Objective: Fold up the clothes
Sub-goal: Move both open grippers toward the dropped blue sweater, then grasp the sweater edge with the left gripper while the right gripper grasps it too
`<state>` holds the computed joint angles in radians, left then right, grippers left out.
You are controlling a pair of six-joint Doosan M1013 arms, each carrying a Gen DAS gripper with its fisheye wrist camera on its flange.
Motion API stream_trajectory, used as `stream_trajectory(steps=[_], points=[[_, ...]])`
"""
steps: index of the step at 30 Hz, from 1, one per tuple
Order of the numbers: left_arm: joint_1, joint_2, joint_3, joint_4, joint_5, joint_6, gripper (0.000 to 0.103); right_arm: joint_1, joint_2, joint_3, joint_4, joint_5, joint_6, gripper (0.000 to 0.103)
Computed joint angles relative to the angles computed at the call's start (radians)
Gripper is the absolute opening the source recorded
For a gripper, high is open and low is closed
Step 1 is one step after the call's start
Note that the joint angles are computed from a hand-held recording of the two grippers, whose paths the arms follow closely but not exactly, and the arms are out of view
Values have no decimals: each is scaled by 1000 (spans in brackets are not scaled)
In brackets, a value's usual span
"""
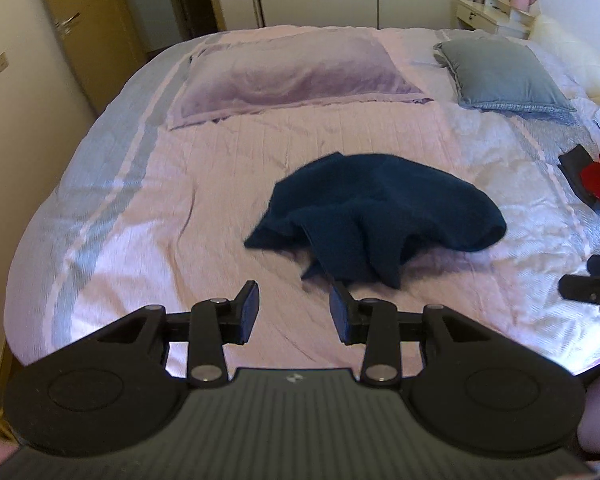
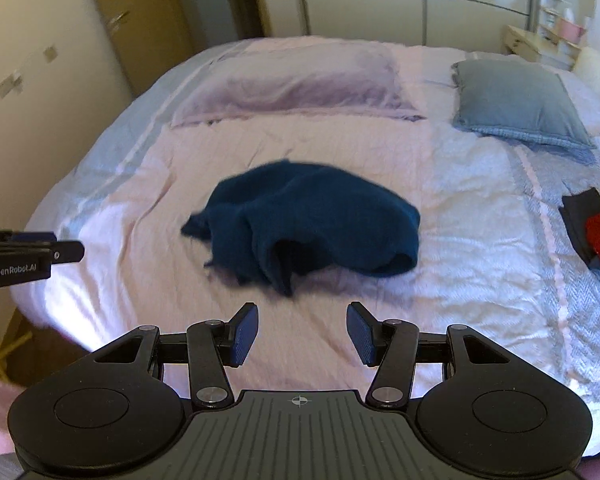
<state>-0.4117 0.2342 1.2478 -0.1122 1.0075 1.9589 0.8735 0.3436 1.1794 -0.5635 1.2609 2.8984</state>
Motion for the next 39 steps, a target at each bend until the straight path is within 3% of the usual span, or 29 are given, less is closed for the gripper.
stream_trajectory(steps=[8, 14, 18, 26, 33, 37, 39], points=[[57, 95, -73, -109, -2, 212, 40, 8, 29, -2, -153, 76, 248, 53], [78, 152, -85, -137, 16, 268, 42, -10, 48, 15, -80, 165, 252, 54], [78, 185, -74, -142, -14, 288, 43, -24, 64, 40, -48, 177, 179, 64], [69, 260, -48, -181, -127, 393, 44, -72, 113, 118, -78, 91, -34, 66], [57, 332, -21, -279, -345, 704, 48, -93, 160, 186, -257, 49, -283, 69], [61, 374, -44, -351, -363, 801, 53, -100, 160, 239, -348, -4, -335, 71], [64, 391, -54, -398, -361, 865, 62, -99, 162, 259, -390, -40, -388, 75]])
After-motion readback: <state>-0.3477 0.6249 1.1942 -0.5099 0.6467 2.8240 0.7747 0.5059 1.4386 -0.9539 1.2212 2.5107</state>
